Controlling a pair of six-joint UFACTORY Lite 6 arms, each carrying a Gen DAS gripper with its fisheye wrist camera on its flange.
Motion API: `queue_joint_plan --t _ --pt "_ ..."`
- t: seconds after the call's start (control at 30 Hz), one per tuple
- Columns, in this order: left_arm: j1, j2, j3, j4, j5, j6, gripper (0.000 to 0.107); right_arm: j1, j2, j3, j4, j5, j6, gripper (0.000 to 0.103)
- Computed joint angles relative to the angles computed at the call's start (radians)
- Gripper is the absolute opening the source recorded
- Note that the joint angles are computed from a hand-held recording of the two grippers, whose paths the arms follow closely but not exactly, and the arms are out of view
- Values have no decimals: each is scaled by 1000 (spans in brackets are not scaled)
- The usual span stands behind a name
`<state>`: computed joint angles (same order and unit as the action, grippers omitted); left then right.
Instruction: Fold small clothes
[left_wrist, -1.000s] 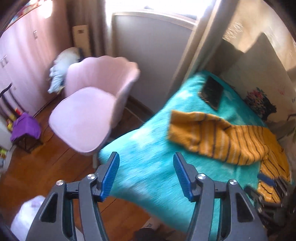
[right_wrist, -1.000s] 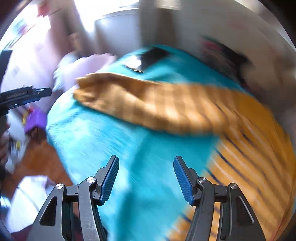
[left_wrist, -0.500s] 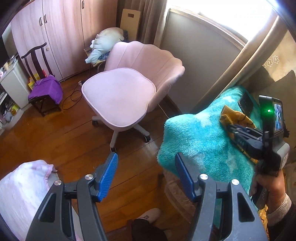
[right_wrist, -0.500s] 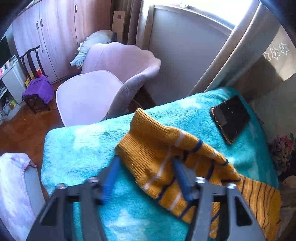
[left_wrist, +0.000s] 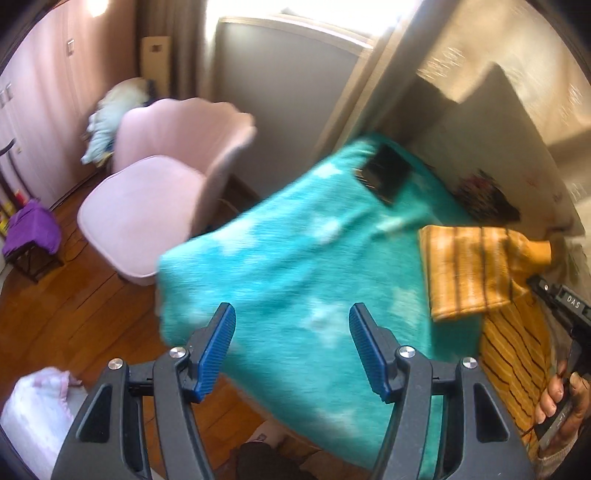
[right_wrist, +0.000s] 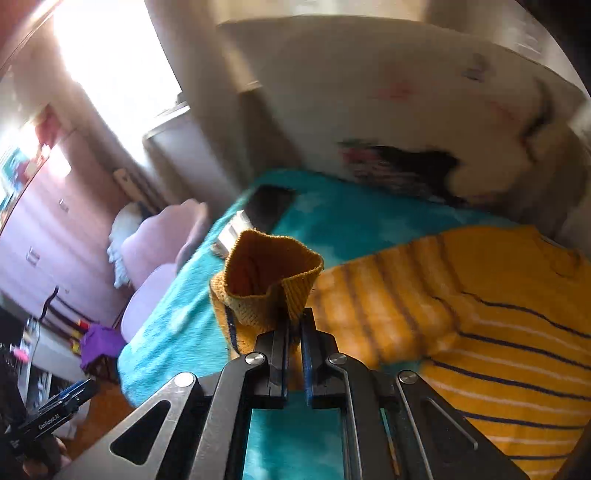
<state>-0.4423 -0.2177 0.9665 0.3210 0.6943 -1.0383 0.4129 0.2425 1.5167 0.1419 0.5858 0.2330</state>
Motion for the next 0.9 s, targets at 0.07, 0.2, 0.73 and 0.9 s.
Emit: queue_joint_plan --t 0.07,0.2,0.73,0.9 --pt "-103 85 82 45 15 -71 63 -196 -136 -163 82 8 -140 6" --pt "-281 258 257 81 56 -159 63 -614 -249 -352 137 14 -356 6" --pt "-638 959 1086 -2 239 -121 69 -1330 -77 -248 345 235 -1058 46" --pt "-676 1266 1457 -96 340 -10 69 -1521 -140 -352 407 499 -1326 46"
